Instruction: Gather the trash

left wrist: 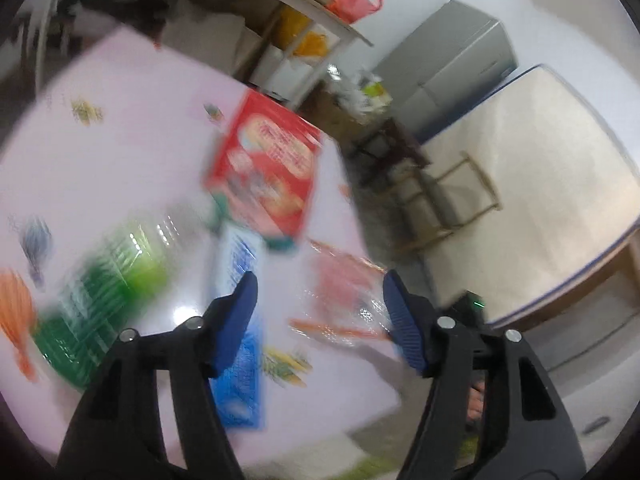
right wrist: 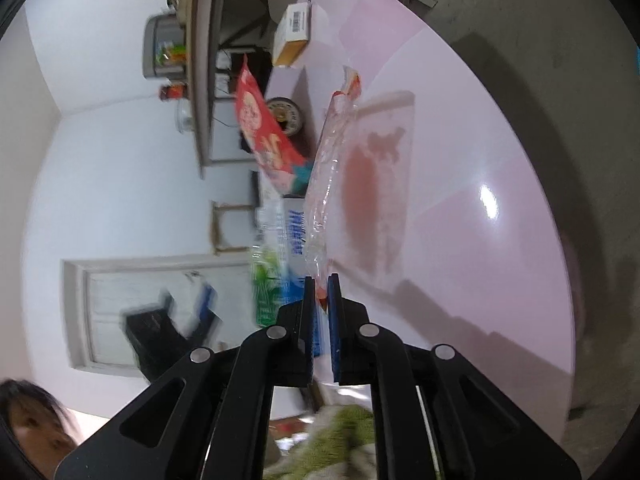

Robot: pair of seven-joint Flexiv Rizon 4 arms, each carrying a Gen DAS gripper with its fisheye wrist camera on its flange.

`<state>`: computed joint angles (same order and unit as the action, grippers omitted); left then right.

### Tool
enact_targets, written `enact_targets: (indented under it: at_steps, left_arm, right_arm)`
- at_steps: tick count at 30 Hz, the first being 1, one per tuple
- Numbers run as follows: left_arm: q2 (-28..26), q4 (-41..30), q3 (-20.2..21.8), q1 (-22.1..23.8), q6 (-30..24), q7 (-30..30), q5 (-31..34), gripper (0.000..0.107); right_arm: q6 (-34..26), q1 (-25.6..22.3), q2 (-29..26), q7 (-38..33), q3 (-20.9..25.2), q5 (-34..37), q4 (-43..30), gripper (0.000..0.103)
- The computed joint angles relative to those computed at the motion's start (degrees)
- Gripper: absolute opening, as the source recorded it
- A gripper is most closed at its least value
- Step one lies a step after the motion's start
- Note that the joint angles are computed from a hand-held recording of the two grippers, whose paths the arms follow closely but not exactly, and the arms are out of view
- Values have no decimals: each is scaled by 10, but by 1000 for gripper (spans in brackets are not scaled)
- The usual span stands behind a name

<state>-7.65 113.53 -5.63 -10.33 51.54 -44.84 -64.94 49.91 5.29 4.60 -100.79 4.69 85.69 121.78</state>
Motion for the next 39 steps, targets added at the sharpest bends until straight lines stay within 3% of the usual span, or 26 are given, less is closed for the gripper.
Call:
enact_targets:
  at_steps: [2,4,7,9,13,21,27,35,39]
  left_arm:
    - [-35,-49,3,13,-8,-30,51,65]
    - [-73,-101,2,33,-39,-69,96,65]
    - [-120,-164,-3,59,-82,-117,148,67]
    - [-155,-207,-10,74,-115,-142,173,68]
    - [-230,-306,-25,95,-175,-201,213,71]
    - [-332,-442,-48,104,-262,-234,276,74]
    - [-380,-503,-62,101,-300,-242,289,74]
    - [-419,-551,-72,91,-312,-231,293,72]
    - [-424,-555,-76,88,-314,-225,291,58]
  right_arm:
    - [14,9,-11,36,9,-65,-10,12]
    - [17,12,-16,57,10,-103,-14,31]
    - [13,10,-23,71,8,-129,-15,44]
    - [6,6,-30,75,5,-129,-18,48]
    - [-18,-8,-47,71,-2,-114,-31,49]
    - [-26,-21,-74,73,8,-115,-59,49]
    - [-39,-32,-78,74,12,-112,-62,49]
    - [-37,-34,-76,77,14,-109,-60,49]
    - [-28,-31,-78,84,16,-111,-62,45]
